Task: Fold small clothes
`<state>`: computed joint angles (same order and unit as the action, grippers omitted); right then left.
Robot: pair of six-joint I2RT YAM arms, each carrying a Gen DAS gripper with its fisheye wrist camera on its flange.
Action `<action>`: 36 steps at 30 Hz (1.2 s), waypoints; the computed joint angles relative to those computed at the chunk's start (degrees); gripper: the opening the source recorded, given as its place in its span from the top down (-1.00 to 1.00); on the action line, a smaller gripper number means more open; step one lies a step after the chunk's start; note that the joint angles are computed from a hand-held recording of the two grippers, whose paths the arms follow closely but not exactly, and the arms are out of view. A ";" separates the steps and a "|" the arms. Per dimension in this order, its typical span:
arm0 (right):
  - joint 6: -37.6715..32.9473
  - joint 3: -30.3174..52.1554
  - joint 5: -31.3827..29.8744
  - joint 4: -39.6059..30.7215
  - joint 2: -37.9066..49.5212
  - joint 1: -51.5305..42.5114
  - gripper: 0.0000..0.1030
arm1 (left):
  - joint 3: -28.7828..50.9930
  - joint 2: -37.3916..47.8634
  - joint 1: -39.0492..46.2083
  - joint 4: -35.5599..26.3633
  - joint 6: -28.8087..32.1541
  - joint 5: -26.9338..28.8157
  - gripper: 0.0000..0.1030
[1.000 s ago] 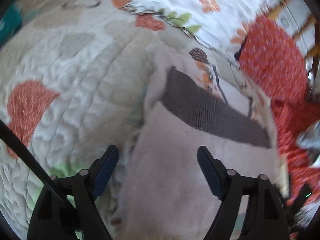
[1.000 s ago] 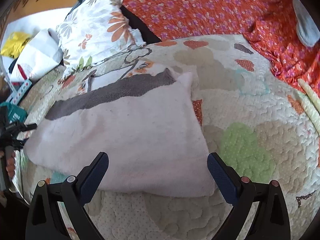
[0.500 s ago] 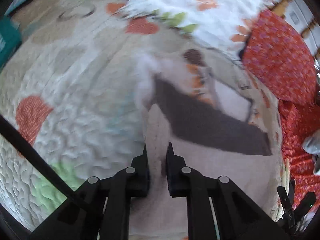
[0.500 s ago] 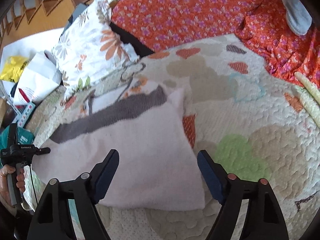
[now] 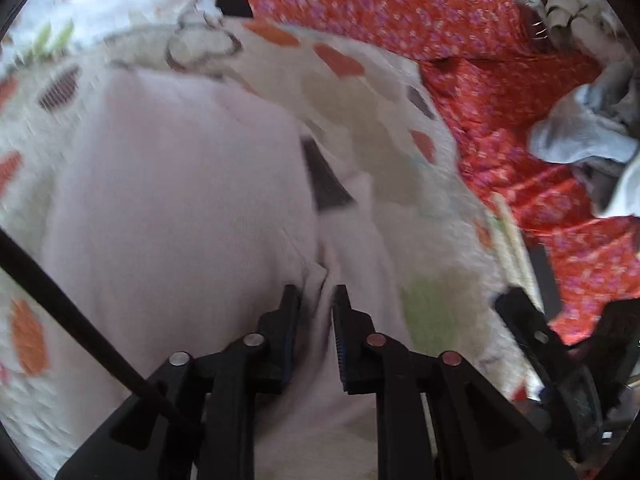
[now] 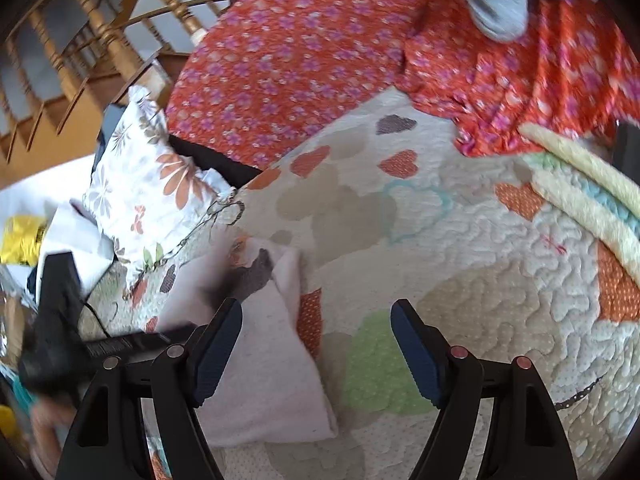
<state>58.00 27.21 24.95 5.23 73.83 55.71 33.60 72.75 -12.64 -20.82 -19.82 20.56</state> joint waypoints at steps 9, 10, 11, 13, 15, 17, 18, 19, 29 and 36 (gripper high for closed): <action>-6.86 4.86 -4.41 6.21 8.58 4.51 -0.58 | -5.73 -25.69 28.40 -18.82 19.36 5.14 -0.10; -7.70 5.63 -6.59 7.83 9.85 4.85 -0.58 | -6.14 -26.59 33.04 -19.89 22.88 5.51 -0.13; -8.31 6.67 -8.24 8.50 10.98 5.12 -0.58 | -6.54 -26.60 37.56 -20.76 26.36 6.69 -0.13; -9.92 11.18 -9.37 6.36 14.04 6.07 -0.60 | -6.69 -23.11 47.12 -22.18 33.56 10.05 -0.13; -11.79 17.29 -8.13 0.91 18.11 6.74 -0.71 | -6.97 -18.85 52.68 -21.96 36.72 12.39 -0.13; -12.31 22.81 -7.04 -5.02 22.63 6.49 -0.72 | -7.09 -16.15 56.34 -22.15 39.15 14.12 -0.13; -12.22 24.49 -7.78 -5.61 25.18 5.96 -0.70 | -7.28 -15.69 57.71 -22.55 40.48 14.77 -0.13; -12.30 24.85 -10.25 -4.63 26.83 5.02 -0.52 | -7.75 -15.57 57.44 -21.81 39.93 14.88 -0.13; -13.69 17.91 -13.31 -0.89 20.01 1.42 0.83 | -13.03 -18.55 34.62 -6.43 17.71 10.45 -0.24; -11.51 17.80 -15.68 -6.97 24.58 -1.35 0.74 | -14.94 -8.64 21.01 4.27 8.76 -1.00 -0.29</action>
<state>46.48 45.02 9.27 -1.74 98.42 54.36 18.66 64.11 8.38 -16.55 -11.07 19.55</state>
